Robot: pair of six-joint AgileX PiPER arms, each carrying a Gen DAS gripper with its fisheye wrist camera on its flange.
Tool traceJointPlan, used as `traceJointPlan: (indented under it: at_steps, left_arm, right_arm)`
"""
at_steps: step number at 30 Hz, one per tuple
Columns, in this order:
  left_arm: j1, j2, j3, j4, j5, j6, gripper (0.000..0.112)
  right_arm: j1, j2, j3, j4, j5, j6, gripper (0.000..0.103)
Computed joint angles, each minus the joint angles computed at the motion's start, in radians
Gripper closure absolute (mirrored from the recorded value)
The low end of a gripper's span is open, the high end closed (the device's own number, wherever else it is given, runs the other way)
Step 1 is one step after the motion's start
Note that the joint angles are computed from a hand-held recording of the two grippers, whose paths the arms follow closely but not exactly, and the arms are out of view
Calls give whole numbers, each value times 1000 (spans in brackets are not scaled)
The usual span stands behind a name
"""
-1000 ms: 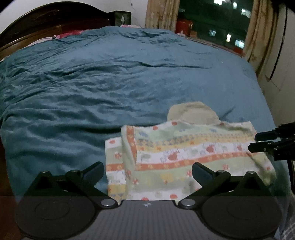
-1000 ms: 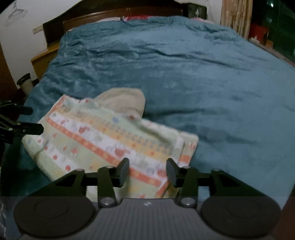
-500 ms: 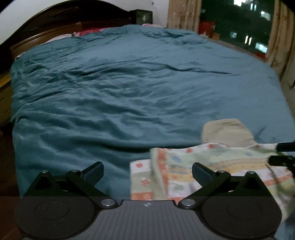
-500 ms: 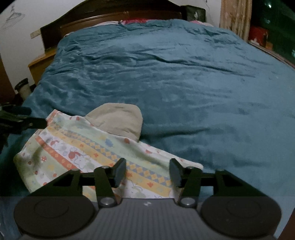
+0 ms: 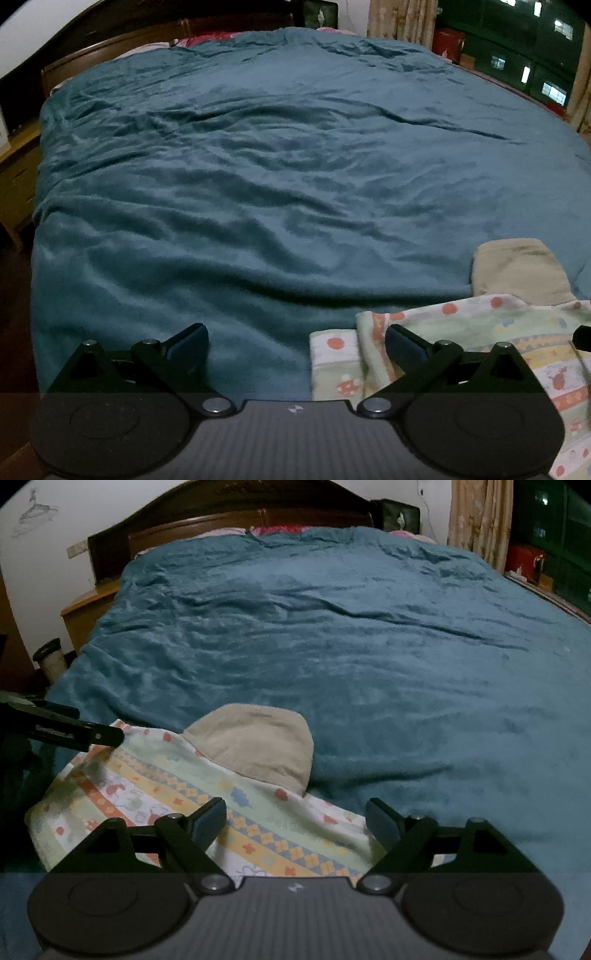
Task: Fold clothes
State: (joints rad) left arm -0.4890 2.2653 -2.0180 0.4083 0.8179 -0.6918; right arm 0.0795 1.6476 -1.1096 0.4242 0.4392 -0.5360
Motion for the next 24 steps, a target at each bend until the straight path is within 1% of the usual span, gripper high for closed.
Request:
traceJointPlan:
  at_steps: [2,5,6,7,9,12,15,19,21,23,24]
  left_arm:
    - [2,-14,22,9,-12,-19,9]
    - [7,-33,56,24,-33,-38,9]
    - [9,-34,61,25,-36,-38,9]
    - [10,-30,58,21,-31,-30,9]
    - [6,-23,53,27,-28,-23,9]
    - [4,-30,61,39,-26,-26,9]
    - [2,-47,79,51,-25,-35,9]
    - [0,-74,112,71,-24,-50,11]
    - [3,-90,125,65,-18,-51,16]
    - [13,-123,162,37,-37,-48,17]
    - [16,-143,187,21,-55,-43,17]
  right_arm:
    - [6,3,1,-47,-12,49,17]
    - [19,-4,14,-137,-42,143,10]
    - [23,-15,26,-150,-64,158,4]
    - [26,-20,31,-159,-79,168,0]
    - [34,-20,34,-184,-97,197,0]
    - [51,12,13,-304,-105,319,0]
    - [57,33,1,-387,-111,397,0]
    - [59,33,2,-454,-109,447,0]
    - [61,27,7,-481,-111,464,0]
    - [71,9,17,-536,-118,518,0]
    - [70,-5,26,-515,-125,503,0]
